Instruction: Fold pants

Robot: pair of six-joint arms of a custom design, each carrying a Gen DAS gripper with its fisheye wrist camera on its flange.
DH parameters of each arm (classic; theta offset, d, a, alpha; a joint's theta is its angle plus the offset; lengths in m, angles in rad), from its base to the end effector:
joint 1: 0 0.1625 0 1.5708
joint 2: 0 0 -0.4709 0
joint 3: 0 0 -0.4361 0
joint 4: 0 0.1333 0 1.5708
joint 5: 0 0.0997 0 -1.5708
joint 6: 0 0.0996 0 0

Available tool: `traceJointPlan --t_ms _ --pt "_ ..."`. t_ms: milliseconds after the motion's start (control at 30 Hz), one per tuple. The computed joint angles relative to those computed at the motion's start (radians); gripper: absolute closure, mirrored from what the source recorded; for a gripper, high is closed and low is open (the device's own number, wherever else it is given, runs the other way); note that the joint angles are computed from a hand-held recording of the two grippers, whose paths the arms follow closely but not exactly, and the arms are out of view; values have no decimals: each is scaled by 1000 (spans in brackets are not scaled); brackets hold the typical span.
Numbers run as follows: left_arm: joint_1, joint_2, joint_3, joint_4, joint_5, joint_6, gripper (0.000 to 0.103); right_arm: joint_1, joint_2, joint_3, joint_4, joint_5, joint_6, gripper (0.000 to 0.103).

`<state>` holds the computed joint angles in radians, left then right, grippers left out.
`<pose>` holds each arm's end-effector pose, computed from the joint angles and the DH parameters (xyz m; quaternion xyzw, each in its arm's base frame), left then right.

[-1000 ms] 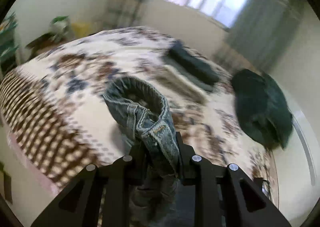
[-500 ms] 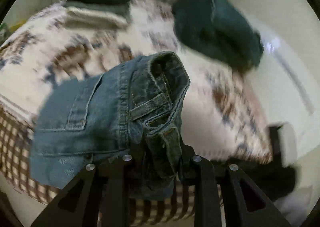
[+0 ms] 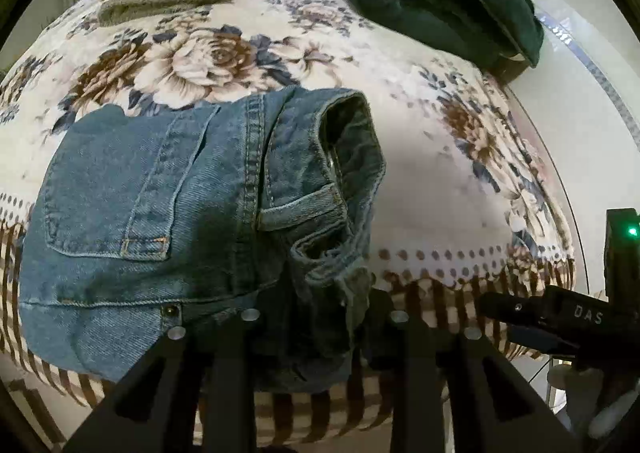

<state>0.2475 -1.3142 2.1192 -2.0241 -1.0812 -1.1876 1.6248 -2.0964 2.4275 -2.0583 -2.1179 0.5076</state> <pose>-0.4262 -0.2935 0.1868 0.1071 0.9502 -0.1742 0.2354 0.0969 -0.2831 0.3596 -0.2364 -0.9305 0.1469 0.2379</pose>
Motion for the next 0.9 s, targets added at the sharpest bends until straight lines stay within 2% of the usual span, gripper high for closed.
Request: traceJointPlan --t_ms 133,167,233,267,300,400,533,600,667,733,800,833,900 --pt "21 17 -45 63 -51 -22 72 37 37 -16 -15 11 20 6" --pt "25 16 -54 72 -64 -28 67 45 46 -21 -23 18 21 6" --pt "29 5 -75 92 -76 -37 46 63 63 -31 -48 30 21 6" --pt "30 -7 -91 107 -75 -43 26 71 70 -35 -70 41 15 6" --pt "29 -15 -98 118 -68 -49 16 79 77 -39 -95 56 3 6" --pt "30 -66 -133 170 -31 -80 13 102 113 -51 -167 90 -30 6" --pt "49 -129 -188 393 73 -143 11 91 182 -53 -258 173 -77 5" --pt "72 -152 -200 511 118 -170 11 60 237 -45 -321 235 -109 5" --pt "121 -180 -204 626 133 -192 11 25 292 -30 -403 290 -151 3" --pt "157 -204 -198 676 134 -192 11 -20 346 -11 -504 352 -192 2" --pt "184 -225 -193 717 139 -199 11 -73 401 -23 -498 440 -192 2" --pt "199 -232 -190 730 139 -197 11 -86 421 -30 -490 466 -184 5" --pt "214 -243 -185 735 133 -198 11 -79 434 -19 -546 478 -190 49"
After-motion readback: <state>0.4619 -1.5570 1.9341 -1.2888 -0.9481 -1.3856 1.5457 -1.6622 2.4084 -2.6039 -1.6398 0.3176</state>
